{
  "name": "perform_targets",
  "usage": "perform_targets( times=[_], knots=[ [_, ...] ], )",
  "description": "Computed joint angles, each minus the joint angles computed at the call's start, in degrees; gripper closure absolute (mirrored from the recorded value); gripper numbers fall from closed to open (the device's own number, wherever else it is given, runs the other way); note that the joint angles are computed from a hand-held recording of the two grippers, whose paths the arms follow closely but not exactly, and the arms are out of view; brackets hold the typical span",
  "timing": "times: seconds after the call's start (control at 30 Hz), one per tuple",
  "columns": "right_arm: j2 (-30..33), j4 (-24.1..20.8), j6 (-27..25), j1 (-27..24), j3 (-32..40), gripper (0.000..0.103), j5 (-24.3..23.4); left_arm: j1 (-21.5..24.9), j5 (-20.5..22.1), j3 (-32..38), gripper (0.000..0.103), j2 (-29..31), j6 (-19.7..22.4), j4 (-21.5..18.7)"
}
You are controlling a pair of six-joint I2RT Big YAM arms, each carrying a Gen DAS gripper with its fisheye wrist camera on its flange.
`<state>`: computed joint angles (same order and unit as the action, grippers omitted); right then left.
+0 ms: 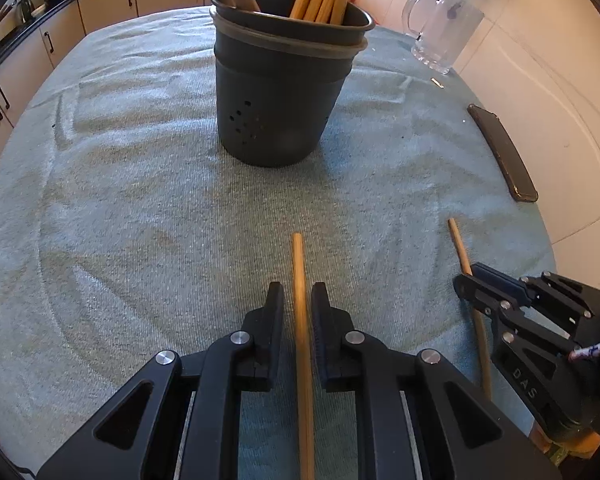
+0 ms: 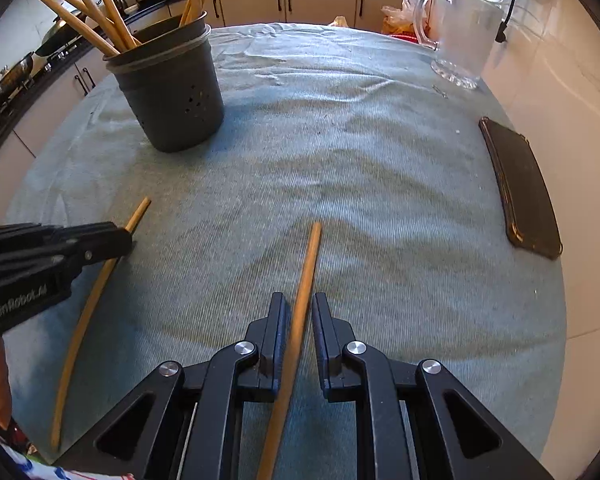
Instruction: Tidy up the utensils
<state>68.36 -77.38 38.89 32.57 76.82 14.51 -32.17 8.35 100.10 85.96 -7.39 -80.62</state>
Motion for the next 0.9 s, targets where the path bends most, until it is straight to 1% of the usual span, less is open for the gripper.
perform_targets(
  times=[0.13, 0.2, 0.23, 0.27, 0.3, 0.37, 0.5, 0.63, 0.77, 0.9],
  knots=[
    [0.2, 1.3, 0.4, -0.1, -0.3, 0.089, 0.7, 0.0, -0.4, -1.2, 0.090, -0.9, 0.4, 1.8],
    [-0.1, 2.4, 0.4, 0.4, -1.0, 0.094, 2.3, -0.5, -0.7, -2.0, 0.090, -1.1, 0.5, 3.7],
    [-0.3, 2.8, 0.4, 0.7, -1.2, 0.094, 2.8, -0.4, -0.8, -2.2, 0.091, -1.3, 0.7, 4.0],
    [-0.5, 3.6, 0.7, 0.9, -1.6, 0.095, 3.0, -0.3, -0.7, -2.2, 0.098, -1.2, 0.6, 4.0],
    [-1.2, 4.7, 1.0, 0.4, -2.2, 0.096, 2.2, 0.1, 0.4, -1.8, 0.098, -1.0, 0.0, 3.3],
    [-2.7, 6.4, 2.6, -0.3, -3.2, 0.097, 0.1, 0.9, 1.9, -1.6, 0.098, -1.3, -1.7, 3.4],
    [-5.5, 9.4, 3.1, 0.8, -4.1, 0.097, 1.1, 2.1, 1.7, -2.4, 0.098, -4.3, -2.5, 5.7],
    [-7.5, 11.6, 4.4, 2.9, -3.9, 0.097, 3.1, 3.2, 2.7, -2.8, 0.098, -7.3, -3.7, 7.3],
    [-9.1, 13.8, 5.7, 5.7, -3.2, 0.097, 6.4, 2.8, 1.3, -3.9, 0.098, -11.1, -3.8, 9.7],
    [-10.3, 14.9, 6.6, 9.1, -2.6, 0.097, 10.3, 1.8, -0.3, -4.6, 0.098, -13.7, -3.7, 11.3]
  ],
)
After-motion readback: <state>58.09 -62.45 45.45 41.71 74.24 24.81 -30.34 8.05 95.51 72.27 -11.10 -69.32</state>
